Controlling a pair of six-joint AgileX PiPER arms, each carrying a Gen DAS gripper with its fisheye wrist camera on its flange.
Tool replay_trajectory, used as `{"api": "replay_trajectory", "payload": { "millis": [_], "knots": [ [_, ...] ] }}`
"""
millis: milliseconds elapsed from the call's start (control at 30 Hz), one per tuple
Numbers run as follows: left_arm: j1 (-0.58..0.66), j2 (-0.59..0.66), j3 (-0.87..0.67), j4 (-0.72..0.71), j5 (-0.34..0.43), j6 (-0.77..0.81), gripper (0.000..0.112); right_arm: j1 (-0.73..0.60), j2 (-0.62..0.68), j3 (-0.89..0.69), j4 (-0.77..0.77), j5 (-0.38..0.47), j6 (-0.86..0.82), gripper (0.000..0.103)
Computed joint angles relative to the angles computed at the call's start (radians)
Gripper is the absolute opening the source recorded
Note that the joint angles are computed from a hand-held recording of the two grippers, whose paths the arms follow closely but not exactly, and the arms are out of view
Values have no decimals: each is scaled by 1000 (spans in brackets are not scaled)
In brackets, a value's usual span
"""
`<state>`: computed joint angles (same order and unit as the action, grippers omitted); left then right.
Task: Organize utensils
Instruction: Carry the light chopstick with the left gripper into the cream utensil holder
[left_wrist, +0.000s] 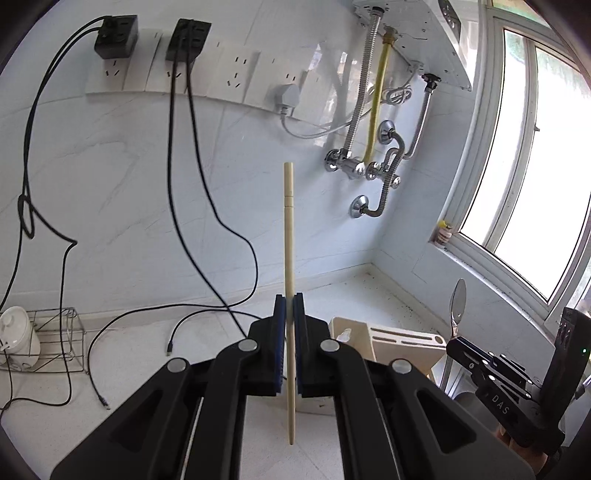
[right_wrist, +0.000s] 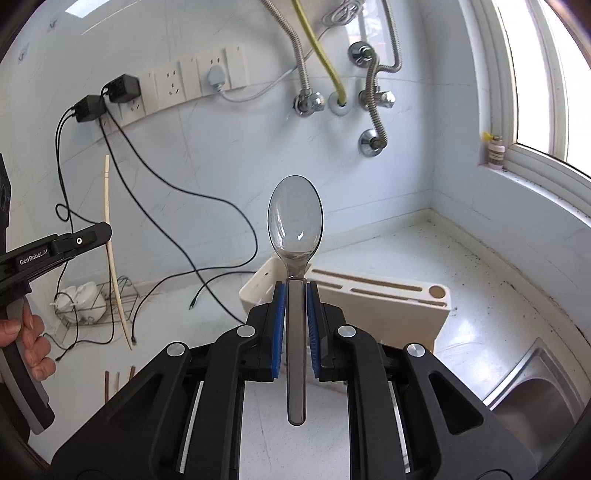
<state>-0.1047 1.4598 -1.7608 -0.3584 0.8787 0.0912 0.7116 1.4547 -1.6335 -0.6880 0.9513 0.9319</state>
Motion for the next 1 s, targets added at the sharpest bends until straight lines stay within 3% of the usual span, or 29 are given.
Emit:
{"api": "replay_trajectory", "payload": {
  "millis": [167, 333, 667, 1000],
  "knots": [
    [-94, 9, 30, 20, -169, 20, 4, 45, -33, 95, -285, 30, 195, 11],
    [-169, 50, 7, 93, -266, -4, 4, 100, -19, 168, -528, 94, 292, 11],
    [-244, 89, 69, 142, -450, -38, 4, 114, 14, 332, -789, 125, 467, 11],
    [-258, 145, 43, 154, -469, -52, 4, 38, 32, 381, -868, 70, 537, 11]
  ]
}}
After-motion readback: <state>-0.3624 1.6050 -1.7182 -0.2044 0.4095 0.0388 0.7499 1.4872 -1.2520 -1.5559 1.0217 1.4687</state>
